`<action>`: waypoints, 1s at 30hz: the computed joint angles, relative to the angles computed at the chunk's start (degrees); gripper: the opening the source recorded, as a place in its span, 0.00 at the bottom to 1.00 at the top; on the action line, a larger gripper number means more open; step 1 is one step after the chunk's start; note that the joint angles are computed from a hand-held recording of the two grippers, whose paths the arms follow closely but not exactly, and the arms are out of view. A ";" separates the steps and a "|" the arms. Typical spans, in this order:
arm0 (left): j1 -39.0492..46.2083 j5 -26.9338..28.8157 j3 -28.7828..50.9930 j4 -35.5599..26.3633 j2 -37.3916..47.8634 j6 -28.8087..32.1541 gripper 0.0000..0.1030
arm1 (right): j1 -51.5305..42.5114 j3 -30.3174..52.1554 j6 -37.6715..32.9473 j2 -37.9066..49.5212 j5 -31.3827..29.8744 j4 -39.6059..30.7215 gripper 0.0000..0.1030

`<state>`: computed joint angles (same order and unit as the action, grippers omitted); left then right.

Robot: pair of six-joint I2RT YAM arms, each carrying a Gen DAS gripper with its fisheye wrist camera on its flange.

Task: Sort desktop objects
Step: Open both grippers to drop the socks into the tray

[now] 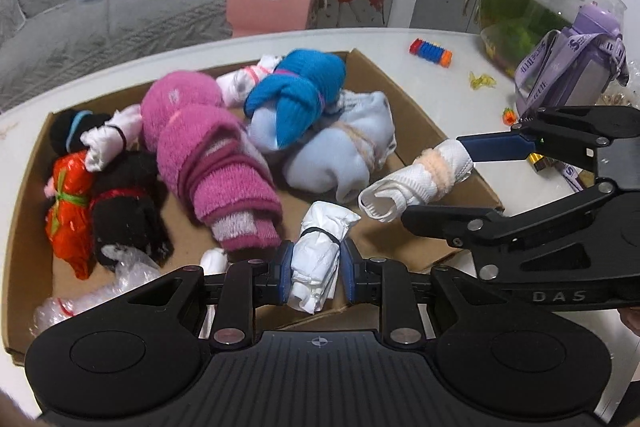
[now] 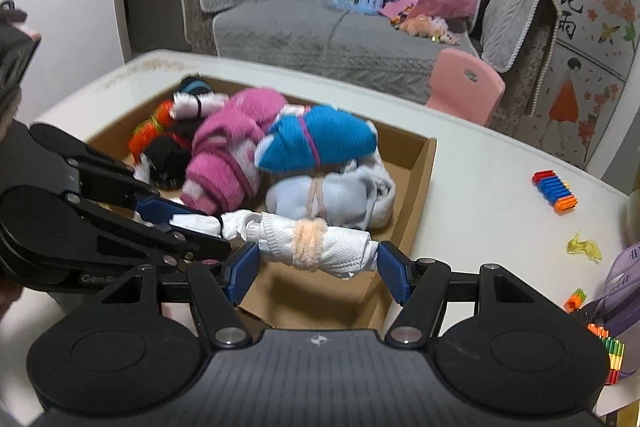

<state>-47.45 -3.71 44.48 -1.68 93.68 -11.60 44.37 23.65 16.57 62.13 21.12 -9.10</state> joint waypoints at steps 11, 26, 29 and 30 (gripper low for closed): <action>0.58 -0.79 -1.22 1.53 0.53 -1.38 0.40 | 1.76 0.70 -0.51 4.50 1.49 0.71 0.59; -3.06 -6.72 -13.53 2.67 -21.76 -0.40 0.87 | 12.16 -0.92 5.55 -12.09 13.55 -10.11 0.76; -3.71 -8.34 -17.09 -1.88 -33.81 1.25 0.88 | 17.14 -1.09 9.72 -16.16 17.31 -13.47 0.76; -4.19 -10.53 -18.85 -4.06 -39.32 2.06 0.94 | 19.71 -1.14 11.78 -17.14 19.07 -14.51 0.76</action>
